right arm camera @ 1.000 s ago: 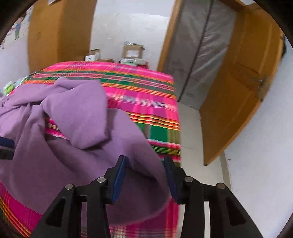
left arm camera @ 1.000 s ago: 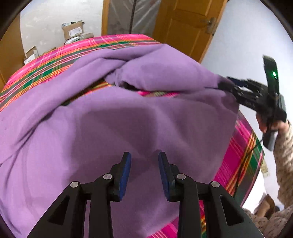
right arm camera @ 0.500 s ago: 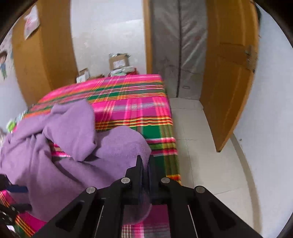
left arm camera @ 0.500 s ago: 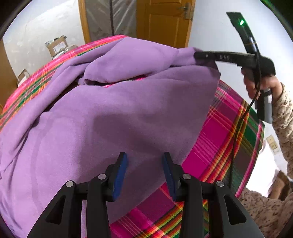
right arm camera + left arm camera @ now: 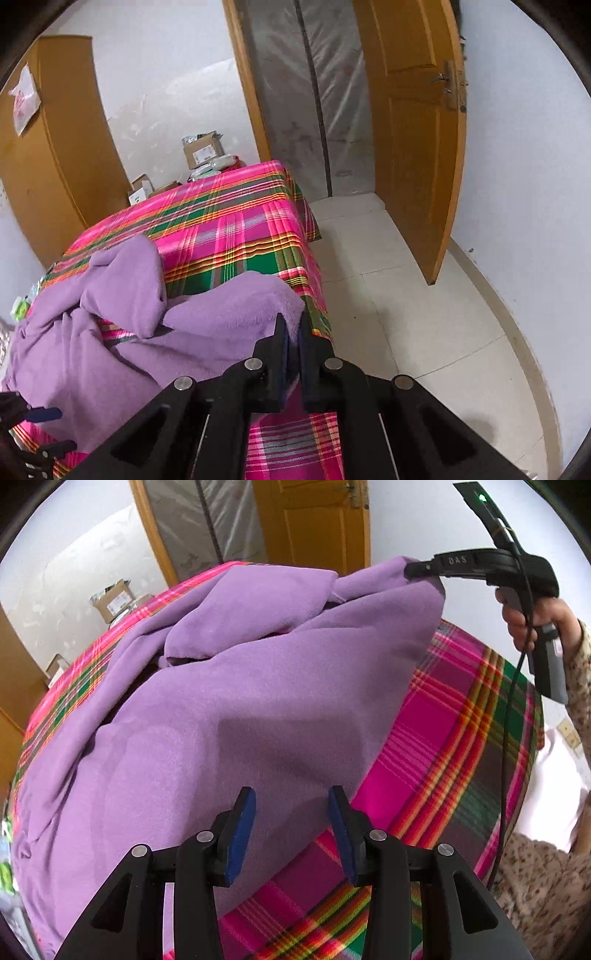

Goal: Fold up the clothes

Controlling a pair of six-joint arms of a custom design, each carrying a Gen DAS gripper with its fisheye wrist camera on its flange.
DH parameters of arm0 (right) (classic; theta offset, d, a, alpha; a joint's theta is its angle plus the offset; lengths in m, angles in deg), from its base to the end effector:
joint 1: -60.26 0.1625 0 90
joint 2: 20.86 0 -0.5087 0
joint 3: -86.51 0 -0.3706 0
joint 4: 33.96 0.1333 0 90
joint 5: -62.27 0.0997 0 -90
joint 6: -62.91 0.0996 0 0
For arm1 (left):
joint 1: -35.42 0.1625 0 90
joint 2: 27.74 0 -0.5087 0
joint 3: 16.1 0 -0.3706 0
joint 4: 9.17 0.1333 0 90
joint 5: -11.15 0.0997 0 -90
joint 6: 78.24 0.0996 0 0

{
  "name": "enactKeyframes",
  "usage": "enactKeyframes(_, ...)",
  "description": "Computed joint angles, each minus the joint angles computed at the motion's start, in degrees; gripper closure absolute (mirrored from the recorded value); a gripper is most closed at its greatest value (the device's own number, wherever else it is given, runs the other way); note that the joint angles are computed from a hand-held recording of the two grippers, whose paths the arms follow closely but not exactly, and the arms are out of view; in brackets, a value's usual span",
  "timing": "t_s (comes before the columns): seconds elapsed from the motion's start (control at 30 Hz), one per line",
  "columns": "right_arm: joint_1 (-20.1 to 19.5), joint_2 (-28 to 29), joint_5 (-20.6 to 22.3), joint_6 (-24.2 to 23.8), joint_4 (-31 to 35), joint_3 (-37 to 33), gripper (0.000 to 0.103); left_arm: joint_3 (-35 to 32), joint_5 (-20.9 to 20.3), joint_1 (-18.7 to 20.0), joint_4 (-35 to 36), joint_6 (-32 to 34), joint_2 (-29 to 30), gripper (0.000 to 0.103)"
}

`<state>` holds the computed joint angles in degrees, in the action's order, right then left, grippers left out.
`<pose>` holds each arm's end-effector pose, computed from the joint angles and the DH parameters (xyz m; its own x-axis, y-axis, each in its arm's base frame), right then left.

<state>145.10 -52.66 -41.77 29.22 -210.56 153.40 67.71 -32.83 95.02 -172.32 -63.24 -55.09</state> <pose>0.0302 -0.8795 0.2354 -0.8208 -0.1139 0.5598 -0.4799 0.6691 -0.5675 -0.2138 -0.7696 0.0497 -0.5541 0.3811 -0.7401 0.6503 0.7532 -0.0990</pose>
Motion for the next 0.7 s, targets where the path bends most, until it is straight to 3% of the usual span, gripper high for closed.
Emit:
enactKeyframes(0.2,-0.62,-1.11,1.37,3.81,-0.17,1.5,0.098,1.38,0.91,-0.26,-0.55,1.94,-0.34,0.059)
enactKeyframes(0.27,-0.75,-1.38,1.57,4.35,-0.72,2.15,0.098,1.62,1.95,-0.44,-1.47,2.69,-0.16,0.053)
enactKeyframes(0.47,-1.04,-2.32,1.78,6.91,-1.44,3.75,0.098,0.02,0.92,0.33,-2.15,3.72,0.52,0.055)
enactKeyframes(0.5,-1.08,-2.51,1.89,7.35,-1.65,4.06,0.098,-0.13,0.35,0.5,-1.93,3.55,0.47,0.058)
enactKeyframes(0.57,-1.08,-2.9,1.94,7.38,-2.57,4.94,0.098,-0.2,-1.17,0.73,-1.69,3.91,0.34,0.097)
enactKeyframes(0.7,-1.12,-3.87,2.42,7.78,-4.44,6.67,0.098,0.02,-4.52,1.43,-1.12,2.75,-0.59,0.099)
